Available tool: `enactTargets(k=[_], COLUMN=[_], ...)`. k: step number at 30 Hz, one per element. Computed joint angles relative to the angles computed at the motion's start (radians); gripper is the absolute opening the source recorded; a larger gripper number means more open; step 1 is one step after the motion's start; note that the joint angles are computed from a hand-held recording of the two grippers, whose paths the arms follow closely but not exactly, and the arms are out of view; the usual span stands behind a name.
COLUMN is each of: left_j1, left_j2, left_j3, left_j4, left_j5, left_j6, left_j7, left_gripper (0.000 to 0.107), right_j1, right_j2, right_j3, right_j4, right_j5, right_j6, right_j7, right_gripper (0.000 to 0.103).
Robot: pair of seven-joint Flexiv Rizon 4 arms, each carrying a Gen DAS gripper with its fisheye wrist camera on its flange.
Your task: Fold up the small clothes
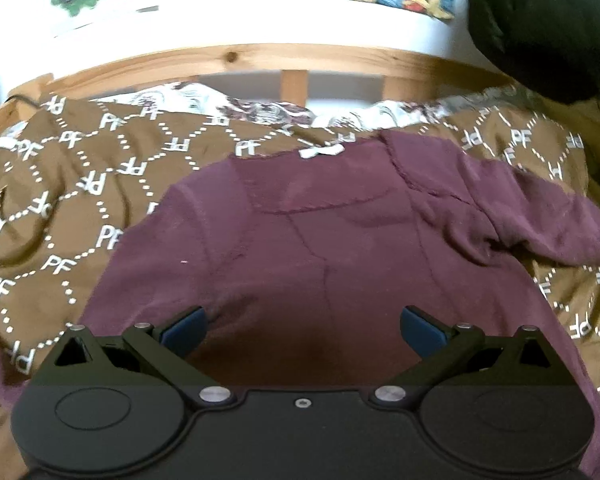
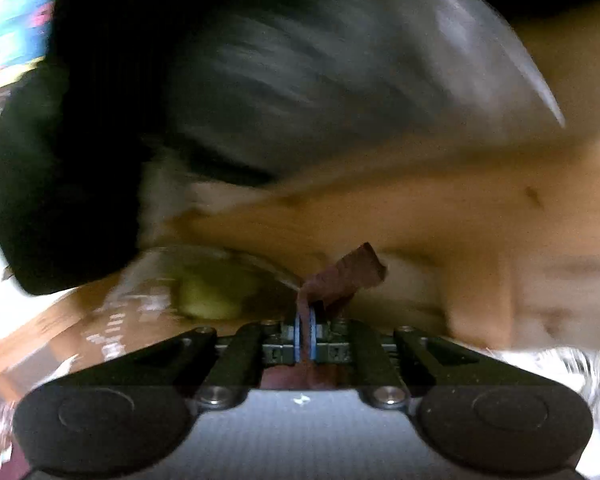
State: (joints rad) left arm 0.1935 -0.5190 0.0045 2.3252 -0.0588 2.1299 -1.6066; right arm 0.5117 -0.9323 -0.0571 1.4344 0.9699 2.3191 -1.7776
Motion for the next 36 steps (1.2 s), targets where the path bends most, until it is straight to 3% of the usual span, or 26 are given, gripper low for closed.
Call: enactTargets(k=[6, 12, 17, 25, 31, 33, 35, 36], left_j1=[0.092, 0.164, 0.241, 0.317, 0.346, 0.363, 0.369, 0.368], left_j2=[0.024, 0.041, 0.037, 0.019, 0.008, 0.001, -0.008, -0.012], left_j3=[-0.018, -0.017, -0.026, -0.022, -0.041, -0.056, -0.067, -0.071], left_j4=[0.032, 0.059, 0.083, 0.086, 0.074, 0.064, 0.049, 0.041], left_j5=[0.063, 0.116, 0.195, 0.312, 0.361, 0.386, 0.402, 0.407], left_j6=[0.031, 0.059, 0.125, 0.186, 0.176, 0.178, 0.18, 0.178], left_j7=[-0.055, -0.116, -0.182, -0.243, -0.26, -0.272, -0.279, -0.279], left_gripper=[0.102, 0.102, 0.102, 0.102, 0.102, 0.102, 0.102, 0.102], right_j1=[0.084, 0.155, 0.193, 0.291, 0.302, 0.273, 0.242, 0.224], right_j2=[0.008, 0.027, 0.017, -0.023, -0.022, -0.007, 0.011, 0.022], right_j3=[0.019, 0.049, 0.086, 0.084, 0.099, 0.122, 0.14, 0.152], right_j4=[0.105, 0.219, 0.301, 0.426, 0.507, 0.543, 0.575, 0.594], right_j5=[-0.315, -0.587, -0.761, -0.884, -0.933, -0.976, -1.022, -1.053], right_j6=[0.195, 0.275, 0.233, 0.196, 0.149, 0.136, 0.124, 0.117], right_j7=[-0.04, -0.11, -0.127, -0.254, -0.315, -0.302, -0.288, -0.278], right_gripper=[0.006, 0.005, 0.005, 0.005, 0.006, 0.012, 0.025, 0.036])
